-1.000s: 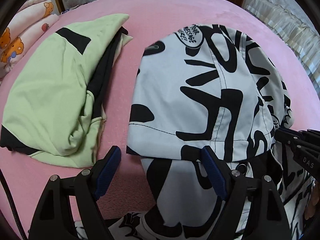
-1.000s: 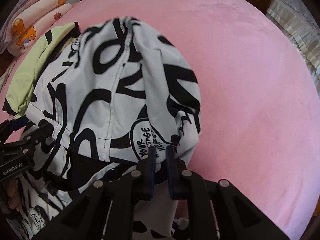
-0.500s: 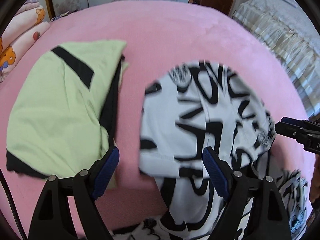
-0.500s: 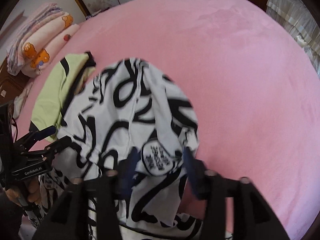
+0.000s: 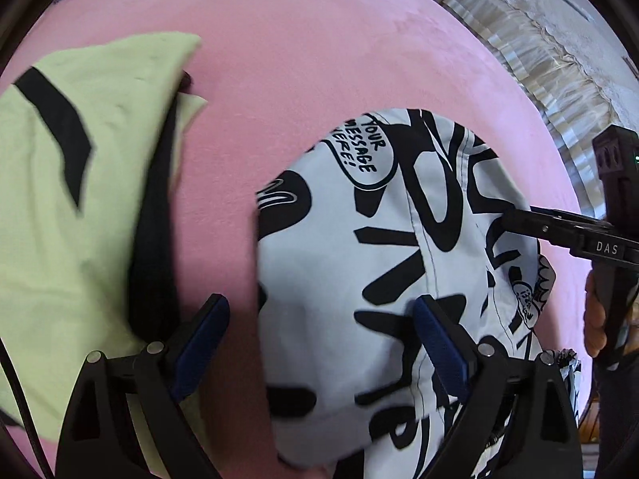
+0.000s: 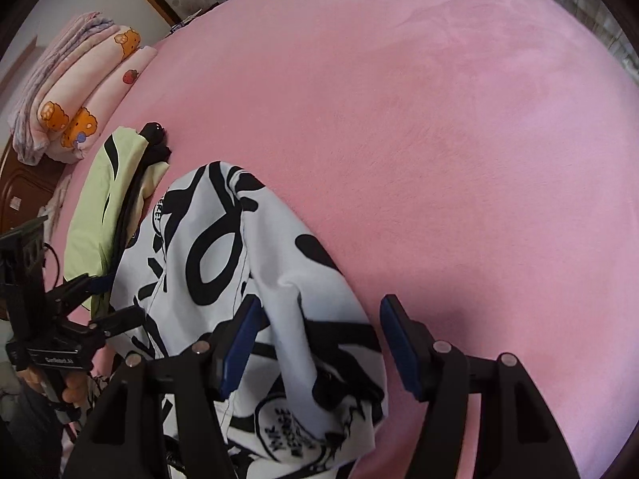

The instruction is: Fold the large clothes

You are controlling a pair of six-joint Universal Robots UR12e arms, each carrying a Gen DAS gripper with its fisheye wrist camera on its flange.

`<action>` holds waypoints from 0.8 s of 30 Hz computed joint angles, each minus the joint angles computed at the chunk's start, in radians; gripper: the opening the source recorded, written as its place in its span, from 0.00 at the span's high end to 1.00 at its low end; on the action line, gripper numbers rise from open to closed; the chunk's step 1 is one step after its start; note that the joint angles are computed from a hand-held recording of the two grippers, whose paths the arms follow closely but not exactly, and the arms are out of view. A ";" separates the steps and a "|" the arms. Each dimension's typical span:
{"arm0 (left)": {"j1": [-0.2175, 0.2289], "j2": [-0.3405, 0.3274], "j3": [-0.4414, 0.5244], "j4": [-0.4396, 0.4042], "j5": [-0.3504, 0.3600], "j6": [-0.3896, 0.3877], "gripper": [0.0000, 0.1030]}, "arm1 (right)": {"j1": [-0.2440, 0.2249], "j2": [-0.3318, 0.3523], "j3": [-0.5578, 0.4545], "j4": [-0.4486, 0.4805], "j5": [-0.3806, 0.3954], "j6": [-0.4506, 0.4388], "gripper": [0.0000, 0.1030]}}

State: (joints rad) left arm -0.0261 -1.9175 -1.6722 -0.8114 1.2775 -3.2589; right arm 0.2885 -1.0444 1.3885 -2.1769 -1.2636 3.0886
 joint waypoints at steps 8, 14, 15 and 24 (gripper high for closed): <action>-0.018 -0.016 -0.010 0.139 0.017 -0.064 0.83 | 0.003 0.001 0.039 -0.093 0.028 -0.063 0.81; -0.025 0.062 -0.097 0.299 0.033 -0.089 0.92 | 0.024 -0.082 0.147 -0.277 -0.037 -0.102 0.90; -0.026 0.085 -0.118 0.321 0.030 -0.092 0.92 | 0.026 -0.105 0.179 -0.328 -0.042 -0.099 0.90; -0.030 0.318 -0.316 0.434 -0.026 -0.094 0.92 | 0.033 -0.354 0.474 -0.658 -0.040 -0.155 0.90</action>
State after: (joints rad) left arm -0.0560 -1.5993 -1.9881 -0.3774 1.2511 -3.3524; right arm 0.3211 -1.3980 1.8622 -2.8351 -1.3035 2.9337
